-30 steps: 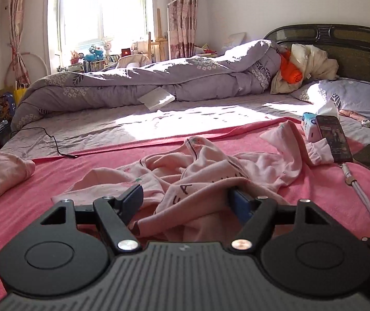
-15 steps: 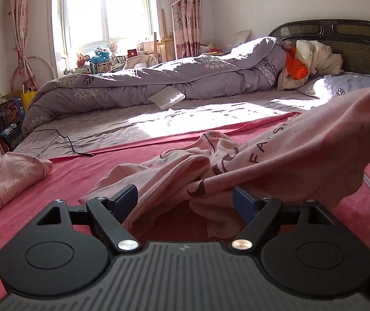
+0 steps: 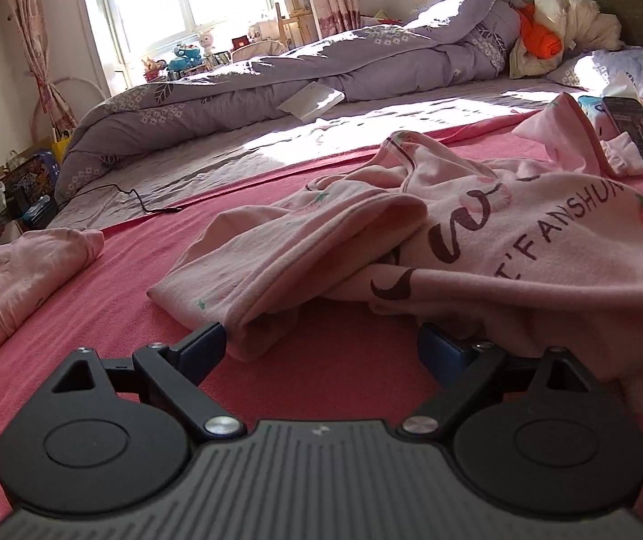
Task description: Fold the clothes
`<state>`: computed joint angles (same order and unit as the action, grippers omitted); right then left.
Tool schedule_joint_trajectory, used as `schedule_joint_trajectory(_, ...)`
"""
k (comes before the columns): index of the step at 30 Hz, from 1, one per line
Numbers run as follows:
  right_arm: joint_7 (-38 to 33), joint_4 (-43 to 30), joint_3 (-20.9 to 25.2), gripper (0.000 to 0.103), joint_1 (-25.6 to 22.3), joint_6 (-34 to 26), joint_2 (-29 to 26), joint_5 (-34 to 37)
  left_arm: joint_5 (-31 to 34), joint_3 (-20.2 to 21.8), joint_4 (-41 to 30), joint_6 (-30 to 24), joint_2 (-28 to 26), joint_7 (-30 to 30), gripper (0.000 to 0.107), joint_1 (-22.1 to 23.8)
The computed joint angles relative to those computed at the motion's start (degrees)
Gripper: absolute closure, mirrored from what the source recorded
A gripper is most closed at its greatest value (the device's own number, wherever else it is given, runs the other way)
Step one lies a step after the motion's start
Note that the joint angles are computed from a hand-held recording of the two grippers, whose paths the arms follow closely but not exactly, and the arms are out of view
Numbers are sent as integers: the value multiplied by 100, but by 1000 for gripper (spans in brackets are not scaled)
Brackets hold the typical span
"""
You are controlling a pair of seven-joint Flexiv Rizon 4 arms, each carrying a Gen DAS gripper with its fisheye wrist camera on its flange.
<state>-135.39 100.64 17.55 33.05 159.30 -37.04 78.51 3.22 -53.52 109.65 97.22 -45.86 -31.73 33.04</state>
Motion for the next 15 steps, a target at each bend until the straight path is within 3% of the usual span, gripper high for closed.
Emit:
schedule_joint_trajectory(3, -152, -168, -52, 38, -106, -181, 61, -21, 142, 224, 28, 284, 2, 97, 11, -232)
schedule_joint_trajectory(4, -180, -220, -65, 47, -138, -239, 73, -27, 187, 300, 11, 411, -12, 49, 11, -316)
schedule_joint_trajectory(5, -112, -212, -55, 62, -138, -267, 79, -72, 232, 324, -32, 484, -50, -11, 11, -362)
schedule_joint_trajectory(7, 70, -138, -52, 74, -100, -283, 105, -217, 449, 311, -130, 860, -275, -118, 9, -447)
schedule_joint_trajectory(10, 342, 35, -86, 77, 33, -220, 163, -466, 1033, 561, -393, 1822, -703, -113, 7, -793)
schedule_joint_trajectory(12, 492, 132, -118, 78, 124, -172, 213, -603, 1135, 708, -485, 1814, -669, -204, 8, -922)
schedule_joint_trajectory(15, 732, 316, -154, 78, 216, -187, 294, -787, 1257, 496, -553, 1551, -687, -526, 28, -759)
